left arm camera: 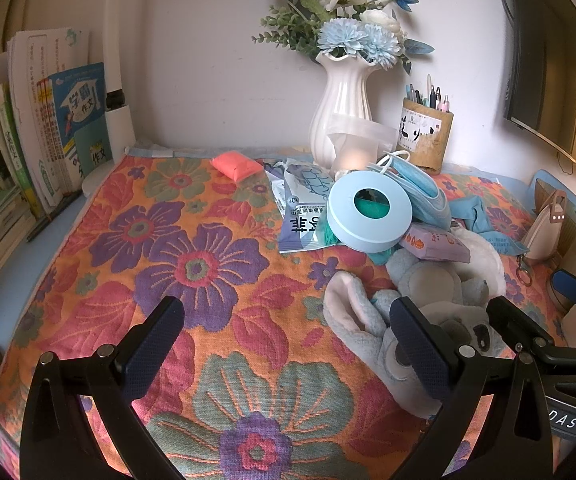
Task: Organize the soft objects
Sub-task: 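Grasp the grey plush koala with the left tool while the right tool grasps the white fluffy plush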
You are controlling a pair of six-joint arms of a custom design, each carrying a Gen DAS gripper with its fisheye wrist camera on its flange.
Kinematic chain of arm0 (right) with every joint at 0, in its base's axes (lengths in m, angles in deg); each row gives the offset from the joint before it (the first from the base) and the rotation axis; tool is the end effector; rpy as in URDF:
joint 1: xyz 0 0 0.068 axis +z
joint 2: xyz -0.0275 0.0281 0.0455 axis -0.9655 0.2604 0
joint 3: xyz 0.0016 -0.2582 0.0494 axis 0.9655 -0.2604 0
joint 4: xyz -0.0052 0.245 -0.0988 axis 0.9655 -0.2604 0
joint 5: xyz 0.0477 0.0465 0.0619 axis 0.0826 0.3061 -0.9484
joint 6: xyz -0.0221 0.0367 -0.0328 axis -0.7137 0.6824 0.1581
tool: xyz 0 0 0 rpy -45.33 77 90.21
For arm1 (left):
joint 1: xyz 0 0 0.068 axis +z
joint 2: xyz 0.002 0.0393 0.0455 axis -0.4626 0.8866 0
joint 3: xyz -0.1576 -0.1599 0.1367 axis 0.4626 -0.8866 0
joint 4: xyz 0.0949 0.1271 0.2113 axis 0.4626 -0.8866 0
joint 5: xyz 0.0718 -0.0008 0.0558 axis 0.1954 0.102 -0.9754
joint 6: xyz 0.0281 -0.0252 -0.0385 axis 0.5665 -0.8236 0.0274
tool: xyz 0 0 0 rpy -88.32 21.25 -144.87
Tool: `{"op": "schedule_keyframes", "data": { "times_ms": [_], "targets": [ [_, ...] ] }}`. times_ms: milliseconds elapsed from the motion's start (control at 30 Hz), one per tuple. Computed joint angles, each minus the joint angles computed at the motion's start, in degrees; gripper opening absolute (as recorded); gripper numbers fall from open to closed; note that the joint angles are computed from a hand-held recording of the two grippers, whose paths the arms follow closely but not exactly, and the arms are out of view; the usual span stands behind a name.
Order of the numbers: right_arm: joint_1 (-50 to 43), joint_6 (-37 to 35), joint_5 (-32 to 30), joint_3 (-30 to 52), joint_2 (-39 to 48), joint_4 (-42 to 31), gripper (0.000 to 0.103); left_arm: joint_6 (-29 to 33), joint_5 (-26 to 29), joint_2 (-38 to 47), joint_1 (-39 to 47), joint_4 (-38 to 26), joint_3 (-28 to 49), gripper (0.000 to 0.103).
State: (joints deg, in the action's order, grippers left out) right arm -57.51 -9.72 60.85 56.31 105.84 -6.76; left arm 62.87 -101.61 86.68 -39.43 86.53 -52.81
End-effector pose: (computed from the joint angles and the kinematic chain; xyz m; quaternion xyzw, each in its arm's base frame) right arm 0.2860 0.0891 0.0292 -0.1552 0.8845 0.0496 0.4372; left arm 0.2518 -0.0413 0.0117 -0.1202 0.8896 0.0338 0.4394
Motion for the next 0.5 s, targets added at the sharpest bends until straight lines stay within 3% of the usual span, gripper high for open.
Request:
{"op": "schedule_keyframes", "data": {
  "times_ms": [300,367,433,500],
  "targets": [
    [-0.07,0.22,0.56,-0.14,0.42,0.88,0.103,0.08,0.29,0.09,0.04,0.19,0.00,0.102],
    [0.12,2.42,4.50,-4.76,0.13,10.05,0.103,0.02,-0.07,0.50,-0.19,0.89,-0.20,0.102],
    [-1.80,3.51,3.55,-10.63,0.81,22.80,0.103,0.27,0.01,0.66,-0.35,2.39,-0.95,0.102],
    [-4.59,4.32,1.72,-13.34,0.04,25.27,0.103,1.47,0.38,0.23,-1.18,4.32,-2.48,0.102]
  ]
}}
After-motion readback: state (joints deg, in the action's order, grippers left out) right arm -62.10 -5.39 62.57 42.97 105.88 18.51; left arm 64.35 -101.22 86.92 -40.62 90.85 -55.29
